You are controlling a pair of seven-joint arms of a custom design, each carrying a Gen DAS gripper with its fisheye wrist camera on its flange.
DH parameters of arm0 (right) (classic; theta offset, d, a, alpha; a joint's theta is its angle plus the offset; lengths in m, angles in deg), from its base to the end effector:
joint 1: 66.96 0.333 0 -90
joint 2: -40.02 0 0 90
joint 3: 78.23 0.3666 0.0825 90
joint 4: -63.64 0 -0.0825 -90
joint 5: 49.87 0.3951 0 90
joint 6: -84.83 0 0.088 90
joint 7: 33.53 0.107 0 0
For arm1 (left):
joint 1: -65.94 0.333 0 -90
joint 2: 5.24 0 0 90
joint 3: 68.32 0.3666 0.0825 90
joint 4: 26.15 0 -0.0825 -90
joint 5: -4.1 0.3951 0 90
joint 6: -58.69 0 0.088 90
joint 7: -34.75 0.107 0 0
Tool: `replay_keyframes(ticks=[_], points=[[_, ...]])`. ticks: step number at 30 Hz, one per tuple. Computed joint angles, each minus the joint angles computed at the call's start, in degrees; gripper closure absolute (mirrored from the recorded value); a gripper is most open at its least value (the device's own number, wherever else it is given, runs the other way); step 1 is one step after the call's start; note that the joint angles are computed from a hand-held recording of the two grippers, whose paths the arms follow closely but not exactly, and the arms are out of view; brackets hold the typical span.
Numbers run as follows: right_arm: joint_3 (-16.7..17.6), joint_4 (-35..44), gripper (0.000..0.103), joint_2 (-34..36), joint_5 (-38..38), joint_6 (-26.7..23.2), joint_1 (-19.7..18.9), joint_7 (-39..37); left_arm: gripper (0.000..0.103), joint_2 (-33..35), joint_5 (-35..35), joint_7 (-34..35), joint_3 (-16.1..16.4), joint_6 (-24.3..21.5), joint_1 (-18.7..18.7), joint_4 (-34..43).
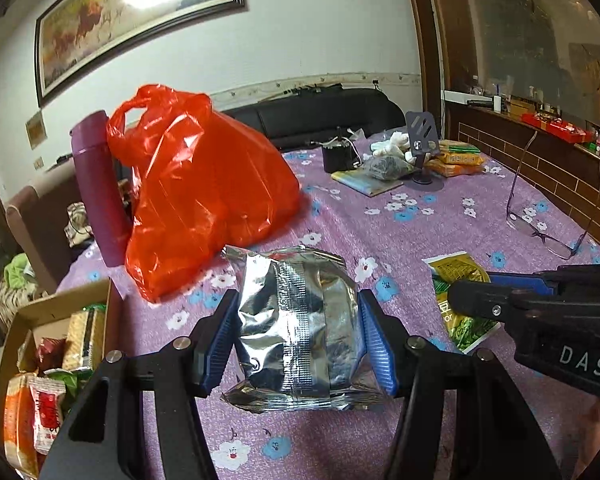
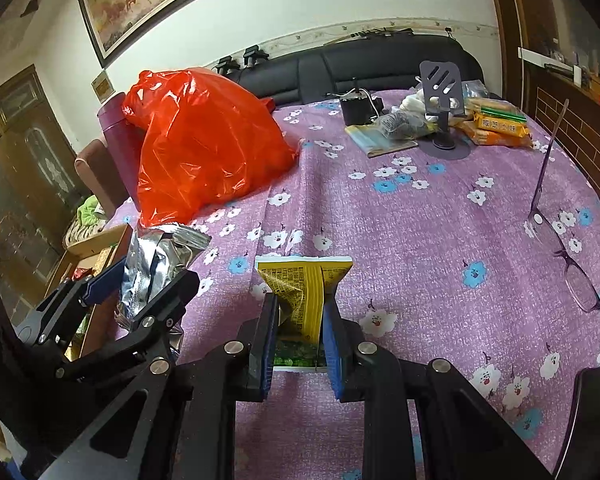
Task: Organize snacks
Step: 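Lift the silver foil bag and yellow-green bag with both tools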
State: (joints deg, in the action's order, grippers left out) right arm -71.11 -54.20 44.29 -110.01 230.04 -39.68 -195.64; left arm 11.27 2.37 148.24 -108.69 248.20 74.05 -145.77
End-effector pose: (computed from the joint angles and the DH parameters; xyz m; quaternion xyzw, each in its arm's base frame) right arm 0.4970 0.3502 0.4841 -0.4633 0.7912 -0.2449 0.3152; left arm 0.5695 -0.3073 0.4800 -0.3216 0.8146 -0.4141 0.2482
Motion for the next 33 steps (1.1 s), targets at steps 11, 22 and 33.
replay_keyframes(ticks=[11,22,33], points=[[0.00,0.19,0.080,0.02,-0.55,-0.25,0.08,-0.12,0.045,-0.63,2.79,-2.07,5.35,2.81,-4.72,-0.53],[-0.06,0.36,0.080,0.17,-0.77,-0.42,0.09,-0.32,0.045,-0.59,7.50,-5.50,5.16,3.77,-3.82,-0.64],[-0.31,0.23,0.080,0.52,-0.56,0.77,-0.08,-0.40,0.045,-0.53,9.92,-8.08,3.84,3.40,-2.09,-0.57]])
